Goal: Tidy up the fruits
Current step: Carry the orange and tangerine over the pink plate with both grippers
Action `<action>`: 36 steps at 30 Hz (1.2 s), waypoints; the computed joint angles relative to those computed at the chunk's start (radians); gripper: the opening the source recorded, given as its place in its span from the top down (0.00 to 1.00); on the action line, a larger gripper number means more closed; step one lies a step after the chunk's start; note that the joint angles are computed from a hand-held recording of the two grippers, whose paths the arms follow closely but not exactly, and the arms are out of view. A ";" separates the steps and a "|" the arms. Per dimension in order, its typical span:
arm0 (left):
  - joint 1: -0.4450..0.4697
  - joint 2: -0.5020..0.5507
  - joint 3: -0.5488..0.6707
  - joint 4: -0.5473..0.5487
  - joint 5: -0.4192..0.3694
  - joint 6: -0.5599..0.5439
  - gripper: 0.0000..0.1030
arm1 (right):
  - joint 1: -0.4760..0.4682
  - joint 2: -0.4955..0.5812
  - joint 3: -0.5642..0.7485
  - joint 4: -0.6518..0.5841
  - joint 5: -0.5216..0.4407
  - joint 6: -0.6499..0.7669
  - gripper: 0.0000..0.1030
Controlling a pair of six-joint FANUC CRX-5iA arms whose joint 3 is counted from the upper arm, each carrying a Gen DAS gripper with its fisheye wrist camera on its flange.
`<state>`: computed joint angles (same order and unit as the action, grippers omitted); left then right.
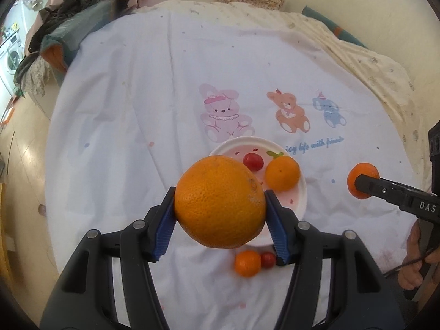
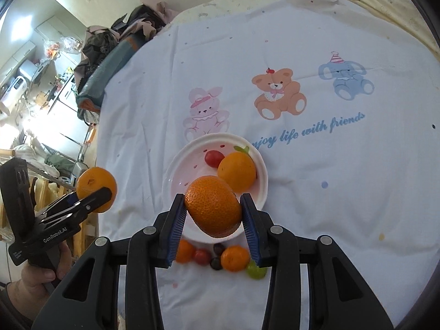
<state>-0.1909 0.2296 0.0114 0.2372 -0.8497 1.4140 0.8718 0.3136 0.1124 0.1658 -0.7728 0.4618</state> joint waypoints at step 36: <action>-0.019 0.269 0.144 0.017 -0.067 -0.016 0.44 | -0.091 0.174 0.107 -0.298 -0.064 0.205 0.57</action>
